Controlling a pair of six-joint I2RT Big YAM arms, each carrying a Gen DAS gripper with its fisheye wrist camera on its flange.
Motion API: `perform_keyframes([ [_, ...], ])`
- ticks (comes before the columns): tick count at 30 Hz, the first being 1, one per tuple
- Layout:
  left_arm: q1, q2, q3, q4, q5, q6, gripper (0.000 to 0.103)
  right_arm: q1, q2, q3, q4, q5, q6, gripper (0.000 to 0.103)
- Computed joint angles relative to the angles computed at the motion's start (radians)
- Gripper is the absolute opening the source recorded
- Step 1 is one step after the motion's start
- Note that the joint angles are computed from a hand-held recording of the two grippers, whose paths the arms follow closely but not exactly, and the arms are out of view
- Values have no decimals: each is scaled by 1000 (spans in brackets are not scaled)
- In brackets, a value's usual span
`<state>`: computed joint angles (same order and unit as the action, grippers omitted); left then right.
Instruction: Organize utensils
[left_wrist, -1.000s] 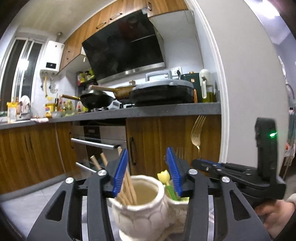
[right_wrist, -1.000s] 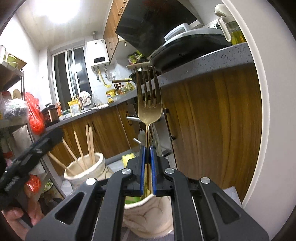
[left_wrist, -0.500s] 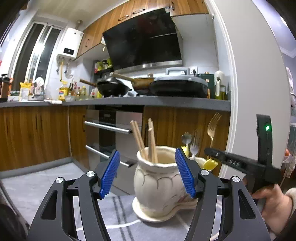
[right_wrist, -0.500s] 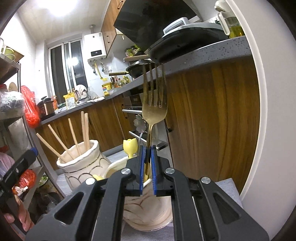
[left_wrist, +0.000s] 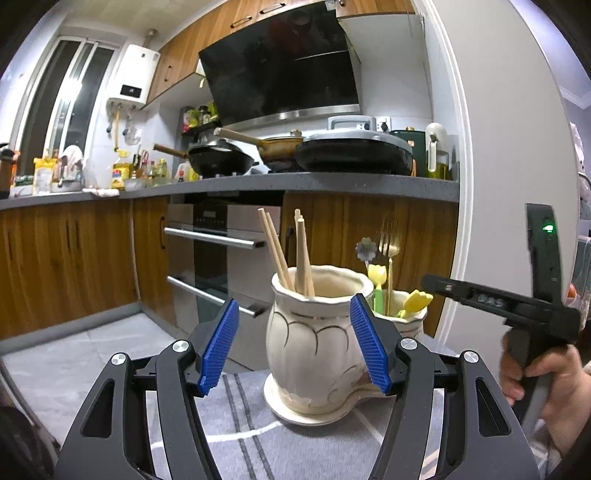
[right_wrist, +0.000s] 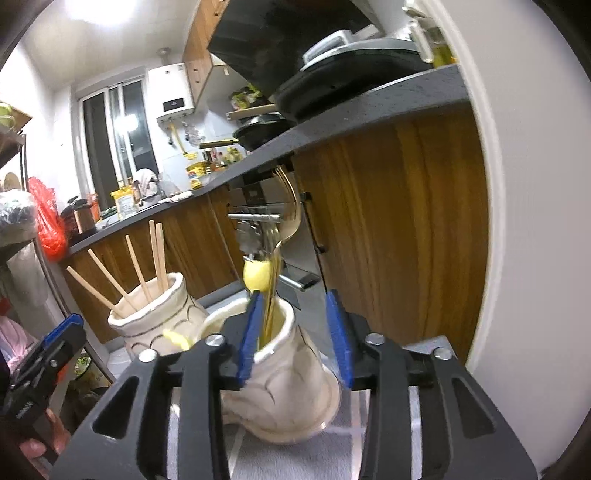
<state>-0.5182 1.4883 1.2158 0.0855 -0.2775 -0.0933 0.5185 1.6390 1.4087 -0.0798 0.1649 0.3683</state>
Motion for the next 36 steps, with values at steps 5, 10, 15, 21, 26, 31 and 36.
perform_keyframes([
  [5, -17, -23, -28, -10, -33, -2, 67, 12, -66, -86, -28, -13, -4, 57],
  [10, -45, -56, -68, -5, -108, 5, 88, 45, -99, -133, -55, 13, -71, 74],
  [15, -58, -84, -103, -3, -153, -14, 96, 90, -131, -191, 6, 88, -172, 98],
  [21, -60, -91, -118, -63, -162, -28, 98, 120, -138, -239, 130, 143, -249, 97],
  [26, -58, -99, -127, -53, -168, -41, 98, 131, -132, -236, 154, 165, -282, 97],
  [31, -61, -78, -93, -114, -206, -51, 98, 124, -125, -222, 127, 184, -258, 97],
  [36, -65, -76, -91, -112, -193, -31, 98, 124, -128, -228, 141, 184, -266, 97],
])
